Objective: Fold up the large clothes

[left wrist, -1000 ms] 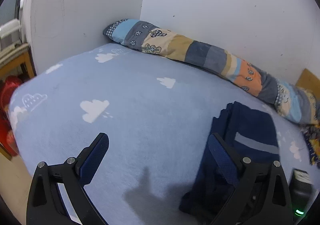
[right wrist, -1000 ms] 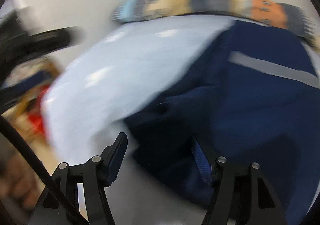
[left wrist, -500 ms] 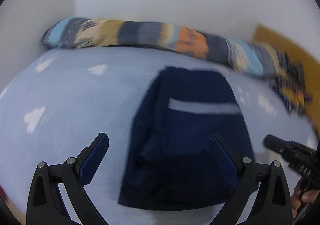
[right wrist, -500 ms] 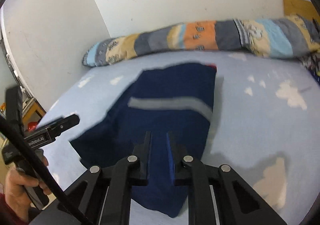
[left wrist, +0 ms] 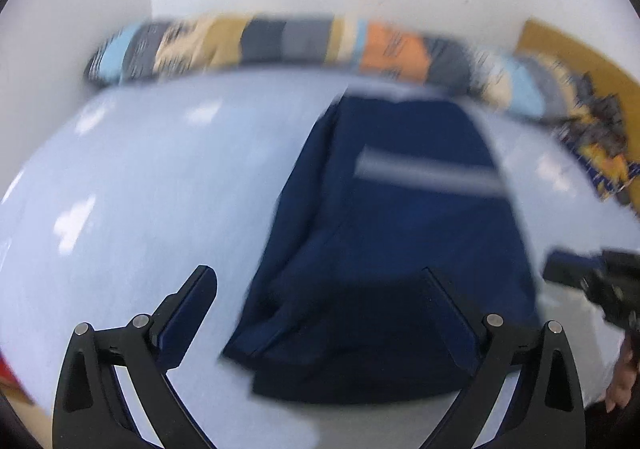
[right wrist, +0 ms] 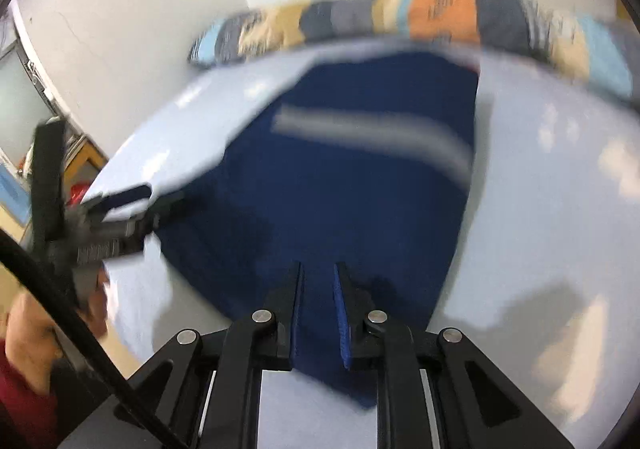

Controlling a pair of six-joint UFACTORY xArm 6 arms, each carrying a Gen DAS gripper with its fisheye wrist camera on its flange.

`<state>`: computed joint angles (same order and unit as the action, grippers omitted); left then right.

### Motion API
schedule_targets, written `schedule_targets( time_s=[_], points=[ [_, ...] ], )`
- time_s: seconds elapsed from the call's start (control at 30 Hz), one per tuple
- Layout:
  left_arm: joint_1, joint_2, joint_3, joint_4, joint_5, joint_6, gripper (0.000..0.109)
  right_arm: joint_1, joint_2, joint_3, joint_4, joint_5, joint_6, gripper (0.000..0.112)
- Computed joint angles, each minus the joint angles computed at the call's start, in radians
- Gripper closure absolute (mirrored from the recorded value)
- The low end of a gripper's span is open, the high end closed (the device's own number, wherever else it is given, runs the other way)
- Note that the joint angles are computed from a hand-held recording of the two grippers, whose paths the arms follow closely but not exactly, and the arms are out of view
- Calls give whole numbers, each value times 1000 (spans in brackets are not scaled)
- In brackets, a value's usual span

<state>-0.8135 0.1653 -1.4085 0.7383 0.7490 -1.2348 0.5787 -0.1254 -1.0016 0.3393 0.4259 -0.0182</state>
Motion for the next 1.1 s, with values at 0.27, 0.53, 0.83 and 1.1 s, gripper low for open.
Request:
schedule_targets(
  time_s=[0.27, 0.53, 0.83, 1.1],
  points=[
    [88, 324, -421, -105, -25, 225, 8, -108, 273, -429, -267, 101, 315, 69],
    [187, 593, -647, -490, 33, 448, 6, -153, 813, -1050, -382, 425, 409, 79],
    [173, 395, -378, -417, -83, 398, 6, -149, 546, -685, -213, 210, 268, 72],
    [125, 196, -108, -387, -90, 271, 6, -80, 222, -242, -154, 212, 184, 49]
  ],
)
